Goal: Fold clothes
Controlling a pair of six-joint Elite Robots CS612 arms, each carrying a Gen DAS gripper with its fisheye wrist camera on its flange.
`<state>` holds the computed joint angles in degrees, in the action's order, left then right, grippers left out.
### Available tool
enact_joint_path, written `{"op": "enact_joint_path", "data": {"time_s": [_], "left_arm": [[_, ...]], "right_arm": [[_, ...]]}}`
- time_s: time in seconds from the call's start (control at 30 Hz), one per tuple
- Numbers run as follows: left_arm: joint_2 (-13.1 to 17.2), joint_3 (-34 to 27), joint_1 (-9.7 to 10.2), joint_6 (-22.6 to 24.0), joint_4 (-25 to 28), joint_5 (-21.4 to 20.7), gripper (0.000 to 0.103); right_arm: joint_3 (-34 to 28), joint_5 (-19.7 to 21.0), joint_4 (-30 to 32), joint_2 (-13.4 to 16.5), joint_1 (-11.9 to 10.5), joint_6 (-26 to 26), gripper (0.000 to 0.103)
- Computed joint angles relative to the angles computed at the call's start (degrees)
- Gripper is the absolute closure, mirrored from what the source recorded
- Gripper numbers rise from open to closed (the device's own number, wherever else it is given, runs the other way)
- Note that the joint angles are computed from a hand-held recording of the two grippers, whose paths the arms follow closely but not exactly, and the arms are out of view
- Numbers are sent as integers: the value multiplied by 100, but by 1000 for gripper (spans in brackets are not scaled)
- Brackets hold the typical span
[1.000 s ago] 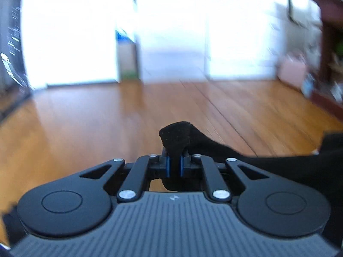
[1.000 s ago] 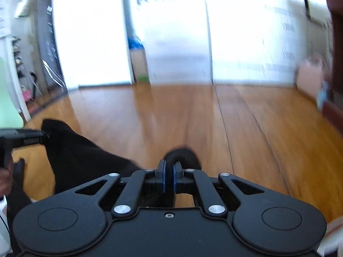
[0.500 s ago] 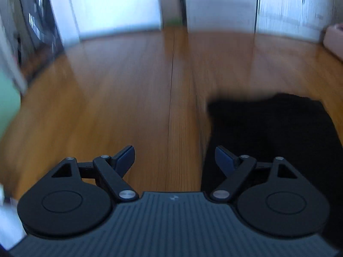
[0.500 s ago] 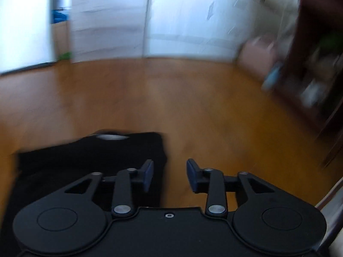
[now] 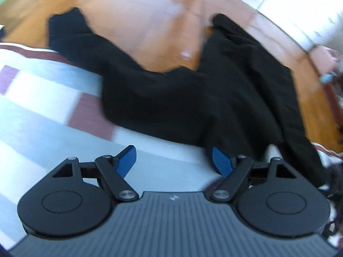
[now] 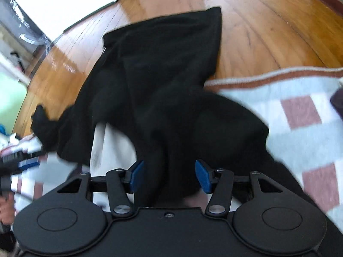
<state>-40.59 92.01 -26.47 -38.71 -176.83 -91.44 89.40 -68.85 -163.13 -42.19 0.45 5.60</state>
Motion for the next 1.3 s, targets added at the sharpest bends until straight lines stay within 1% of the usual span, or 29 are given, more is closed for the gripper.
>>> {"op": "enact_joint_path", "data": {"time_s": [0.03, 0.1, 0.2, 0.23, 0.3, 0.37, 0.4, 0.47, 0.5, 0.53, 0.57, 0.6, 0.63, 0.67, 0.7, 0.73, 0.77, 0.8, 0.87, 0.9, 0.93, 0.97, 1.0, 1.03, 1.1, 1.13, 1.17, 1.23, 1.3], "left_arm": [[37, -19, 3, -60, -85, -111, 26], [136, -133, -19, -29, -125, -236, 26], [279, -332, -31, 171, -37, -271, 26], [311, -377, -36, 218, -23, -253, 26], [354, -404, -61, 237, -101, -193, 24], [408, -470, -95, 284, -137, -144, 24], [436, -510, -111, 311, -150, -130, 22], [462, -518, -108, 316, -258, -170, 15], [483, -547, -105, 314, -279, -183, 12], [495, -550, -116, 320, -331, -146, 12], [520, -571, -135, 356, -373, -70, 14], [544, -601, -170, 504, -398, 71, 41], [546, -617, -208, 716, -368, 255, 95], [543, -637, -240, 976, -319, 422, 96], [536, -643, -270, 1207, -320, 586, 97], [502, -579, -288, 1297, -511, 735, 97], [434, -515, -314, 1335, -615, 952, 97], [322, -385, -339, 1321, -763, 1250, 97], [113, -147, -379, 1288, -1051, 1815, 97], [21, -19, -346, 1108, -1180, 1886, 97], [-78, 119, -274, 787, -1154, 1760, 97], [-139, 186, -178, 530, -929, 1439, 97], [-160, 196, -74, 273, -549, 1061, 97], [-152, 158, -12, 52, -153, 861, 97], [-136, 65, 68, -239, 550, 614, 97], [-126, 45, 78, -285, 771, 626, 97], [-190, 71, 21, -91, 753, 878, 97], [-284, 145, -106, 354, 619, 1461, 96], [-292, 100, -174, 646, 937, 1612, 92]], "right_arm": [[56, 150, 16, -1, -4, 9, 45], [52, 397, 182, 32, -5, -13, 45], [-119, 590, 598, 135, 71, -244, 45], [-91, 522, 641, 101, 126, -246, 45], [-137, 303, 728, 131, 229, -222, 45], [-160, 250, 771, 147, 262, -159, 45], [-167, 255, 718, 168, 256, -34, 45], [-91, 365, 378, 213, 192, 563, 45], [-68, 482, 249, 243, 148, 869, 45], [-45, 625, 152, 271, 108, 1078, 45], [-23, 766, 49, 301, 68, 1291, 45], [-2, 905, -60, 333, 28, 1508, 44], [17, 1042, -175, 366, -12, 1730, 44], [28, 1123, -252, 391, -36, 1886, 44], [20, 1056, -221, 387, -18, 1856, 48], [11, 990, -188, 383, -1, 1825, 72], [1, 924, -155, 379, 17, 1795, 88], [3, 854, -151, 366, 33, 1754, 91], [70, 697, -301, 289, 53, 1617, 94], [104, 638, -350, 245, 59, 1504, 95], [130, 656, -287, 188, 51, 1274, 95], [118, 748, -113, 153, 41, 1042, 96], [103, 834, 67, 119, 31, 806, 96], [79, 794, 266, 87, 44, 588, 96], [-11, 207, 707, 57, 145, 265, 96], [-45, 105, 891, 52, 162, 126, 96], [-38, 244, 977, 50, 157, 117, 96], [37, 905, 981, 31, 63, 19, 96], [127, 1205, 812, 34, -8, 37, 95]]}}
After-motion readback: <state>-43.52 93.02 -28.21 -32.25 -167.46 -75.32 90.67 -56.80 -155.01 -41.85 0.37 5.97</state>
